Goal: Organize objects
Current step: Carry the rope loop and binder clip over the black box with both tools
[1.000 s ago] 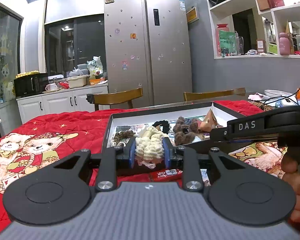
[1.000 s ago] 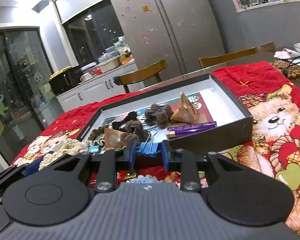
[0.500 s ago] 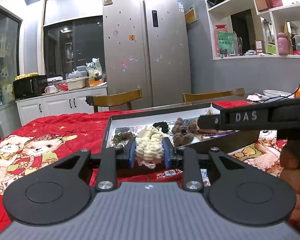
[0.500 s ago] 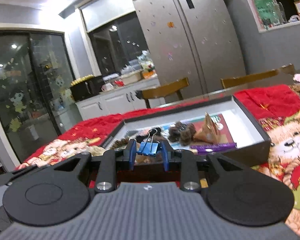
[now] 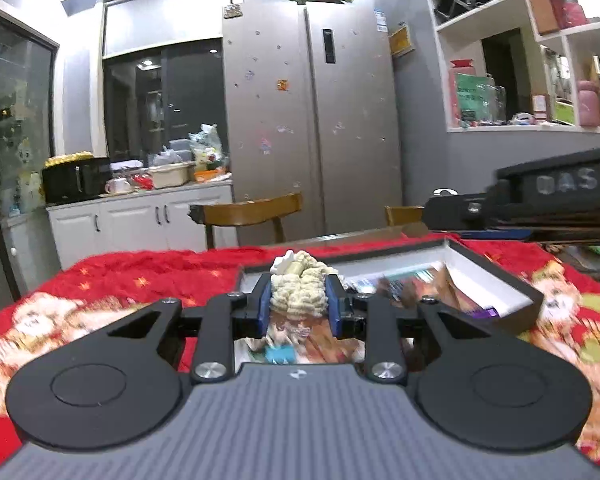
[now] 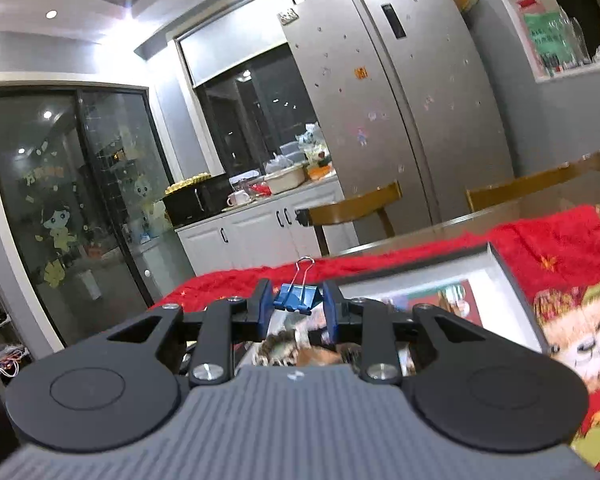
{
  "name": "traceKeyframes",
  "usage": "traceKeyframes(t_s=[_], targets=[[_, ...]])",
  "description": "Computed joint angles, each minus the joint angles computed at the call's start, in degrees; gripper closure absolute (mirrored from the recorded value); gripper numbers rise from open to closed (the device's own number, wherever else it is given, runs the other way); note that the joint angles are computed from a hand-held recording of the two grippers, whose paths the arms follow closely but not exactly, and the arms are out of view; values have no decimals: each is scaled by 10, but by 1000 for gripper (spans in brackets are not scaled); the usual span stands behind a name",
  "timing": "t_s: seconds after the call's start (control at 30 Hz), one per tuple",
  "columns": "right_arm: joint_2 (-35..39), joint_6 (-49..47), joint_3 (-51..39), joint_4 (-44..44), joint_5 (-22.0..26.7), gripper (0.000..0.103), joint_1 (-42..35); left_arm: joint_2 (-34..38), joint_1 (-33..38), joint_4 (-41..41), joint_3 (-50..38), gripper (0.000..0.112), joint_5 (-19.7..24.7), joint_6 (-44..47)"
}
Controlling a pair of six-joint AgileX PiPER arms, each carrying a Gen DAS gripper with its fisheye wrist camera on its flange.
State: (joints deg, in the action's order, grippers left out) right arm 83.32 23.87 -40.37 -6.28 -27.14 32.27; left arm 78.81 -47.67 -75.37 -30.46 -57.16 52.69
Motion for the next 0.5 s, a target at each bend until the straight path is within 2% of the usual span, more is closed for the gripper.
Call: traceKeyframes(t_s=[0.07,0.13,0.2,0.3,0.37,0.43,0.5], targets=[[-4,-22,-20,17,17,73,6,-14,23,-22,-32,80,20,50],[-6,23,-42,-16,34,73,-3,-32,53,-35,-60,80,56,81],[-3,106,-69,-88,53,73,-19,-45,83,-43,-86,80,93,98],[10,159,-110,-138,69,73,-31,-44,116,-55,-137,80,122,130],[23,173,-140,-148,84,73,-35,-43,148,-79,-179,80,170,165],[38,226,-173,-201,99,73,-41,-34,176,-101,-221,80,209,197],[57,253,-205,-224,111,73,-46,-20,192,-124,-257,80,231,233]])
